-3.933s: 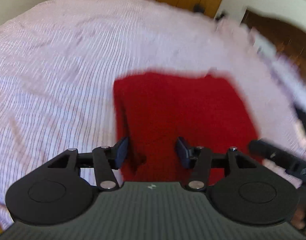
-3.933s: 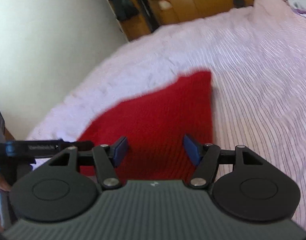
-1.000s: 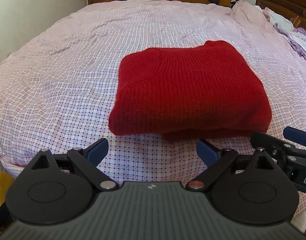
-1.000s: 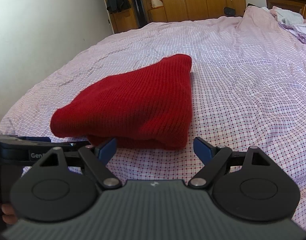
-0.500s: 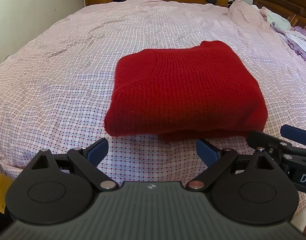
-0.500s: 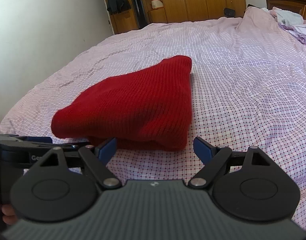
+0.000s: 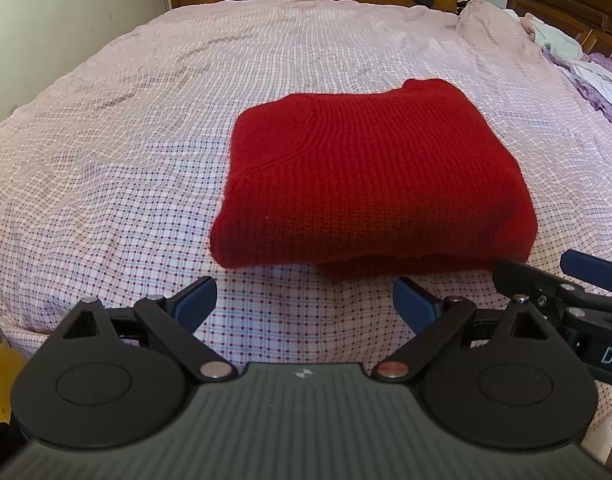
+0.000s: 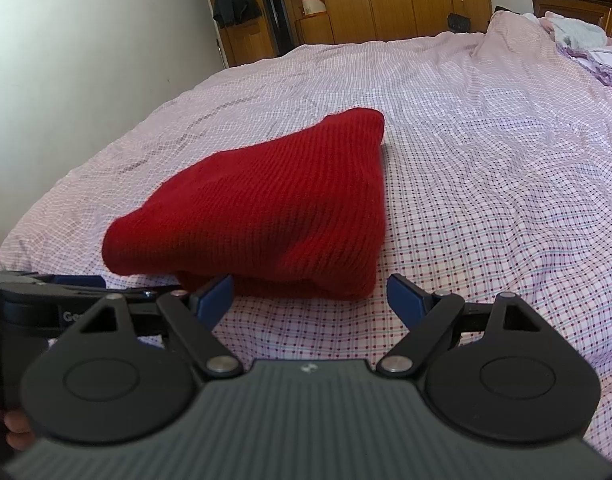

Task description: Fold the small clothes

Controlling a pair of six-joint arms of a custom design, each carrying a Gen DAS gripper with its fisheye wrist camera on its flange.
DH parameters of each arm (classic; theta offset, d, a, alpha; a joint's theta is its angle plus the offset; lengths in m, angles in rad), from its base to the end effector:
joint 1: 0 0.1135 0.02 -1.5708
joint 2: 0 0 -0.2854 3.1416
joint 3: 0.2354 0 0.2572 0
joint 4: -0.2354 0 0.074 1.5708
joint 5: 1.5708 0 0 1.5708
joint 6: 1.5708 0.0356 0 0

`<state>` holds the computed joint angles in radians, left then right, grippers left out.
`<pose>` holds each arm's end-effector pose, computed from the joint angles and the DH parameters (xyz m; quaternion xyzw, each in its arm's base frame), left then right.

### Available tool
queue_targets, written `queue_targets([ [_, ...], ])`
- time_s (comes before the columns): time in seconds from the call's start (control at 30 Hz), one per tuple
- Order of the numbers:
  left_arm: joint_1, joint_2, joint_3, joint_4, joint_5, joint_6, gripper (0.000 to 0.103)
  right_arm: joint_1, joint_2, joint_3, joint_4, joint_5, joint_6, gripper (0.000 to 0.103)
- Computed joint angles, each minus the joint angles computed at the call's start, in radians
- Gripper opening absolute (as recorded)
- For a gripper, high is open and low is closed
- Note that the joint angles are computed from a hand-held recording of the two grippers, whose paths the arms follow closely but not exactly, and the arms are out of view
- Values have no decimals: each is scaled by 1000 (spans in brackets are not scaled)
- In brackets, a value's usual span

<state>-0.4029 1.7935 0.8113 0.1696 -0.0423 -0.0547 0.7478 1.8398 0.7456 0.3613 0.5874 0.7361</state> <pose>0.3199 -0.1347 0.1376 0.1532 0.9161 -0.0648 0.3648 0.2634 0.2174 0.1246 0.1127 0.8751 0.0682 0.4657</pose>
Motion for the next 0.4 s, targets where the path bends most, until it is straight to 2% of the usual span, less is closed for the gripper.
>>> queue_targets([
  [0.4, 16, -20, 4, -33, 38, 17, 97, 2, -4, 0, 2, 8, 2, 85],
])
